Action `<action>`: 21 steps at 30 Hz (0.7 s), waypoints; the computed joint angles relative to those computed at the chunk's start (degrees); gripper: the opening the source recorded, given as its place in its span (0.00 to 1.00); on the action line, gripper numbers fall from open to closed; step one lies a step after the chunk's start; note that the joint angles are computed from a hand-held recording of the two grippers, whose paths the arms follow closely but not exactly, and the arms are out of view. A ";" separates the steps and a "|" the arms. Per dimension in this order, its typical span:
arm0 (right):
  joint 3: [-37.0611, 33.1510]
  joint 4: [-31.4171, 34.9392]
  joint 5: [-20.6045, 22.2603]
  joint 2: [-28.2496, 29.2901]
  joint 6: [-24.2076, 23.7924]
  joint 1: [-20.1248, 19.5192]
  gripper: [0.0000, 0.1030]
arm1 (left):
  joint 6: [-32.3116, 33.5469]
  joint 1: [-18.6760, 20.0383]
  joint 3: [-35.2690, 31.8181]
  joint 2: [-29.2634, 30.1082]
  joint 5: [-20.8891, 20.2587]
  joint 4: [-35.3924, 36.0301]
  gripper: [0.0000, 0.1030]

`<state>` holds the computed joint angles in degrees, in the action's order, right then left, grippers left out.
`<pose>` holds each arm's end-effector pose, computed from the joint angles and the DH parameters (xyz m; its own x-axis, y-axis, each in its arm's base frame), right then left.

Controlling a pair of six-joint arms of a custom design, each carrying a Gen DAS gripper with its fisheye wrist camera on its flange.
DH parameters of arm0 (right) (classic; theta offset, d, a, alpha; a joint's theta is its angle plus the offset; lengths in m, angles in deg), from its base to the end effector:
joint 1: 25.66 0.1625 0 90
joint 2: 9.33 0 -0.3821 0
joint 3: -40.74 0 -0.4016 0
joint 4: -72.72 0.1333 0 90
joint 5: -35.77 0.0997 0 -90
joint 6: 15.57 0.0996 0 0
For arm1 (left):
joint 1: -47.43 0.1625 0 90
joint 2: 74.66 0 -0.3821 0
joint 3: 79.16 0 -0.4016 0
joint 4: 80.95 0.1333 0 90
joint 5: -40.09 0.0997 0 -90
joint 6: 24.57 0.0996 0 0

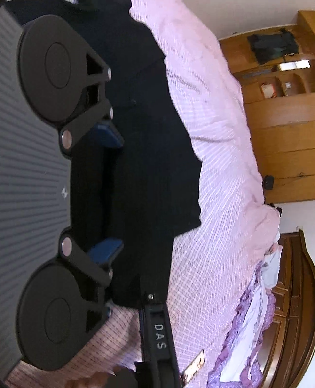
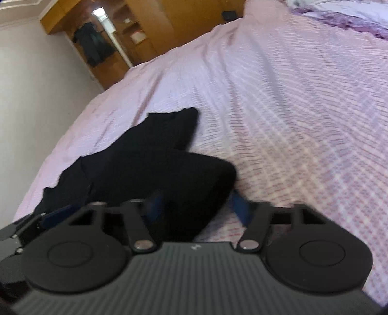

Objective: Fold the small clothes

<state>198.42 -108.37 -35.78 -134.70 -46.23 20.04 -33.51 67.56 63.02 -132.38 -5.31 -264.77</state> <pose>-0.0571 -0.2945 0.2957 -0.9312 0.2141 0.2950 -0.1312 0.5582 -0.8193 -0.2612 -0.3122 0.0321 -0.4920 0.5688 -0.6591 0.8604 0.4332 -0.2683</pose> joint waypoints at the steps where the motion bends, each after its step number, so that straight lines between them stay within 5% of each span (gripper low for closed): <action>1: -0.37 0.15 -0.40 0.85 0.48 0.88 0.17 | -0.22 0.04 0.44 -0.61 0.52 0.44 0.87; 3: -0.69 -0.57 -0.83 2.11 1.11 2.64 0.11 | -1.26 0.36 1.14 -2.17 1.28 2.00 0.88; 10: 0.08 -2.22 3.72 2.38 0.05 8.07 0.10 | -5.15 2.56 4.12 -9.38 5.02 7.48 0.89; 21: -7.40 -10.24 -4.27 22.11 3.36 27.29 0.10 | -9.99 5.96 9.10 -24.88 12.14 18.19 0.91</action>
<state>191.02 -118.61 -40.05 -112.59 -42.87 47.34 -43.50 73.52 72.12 -157.26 6.83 -246.58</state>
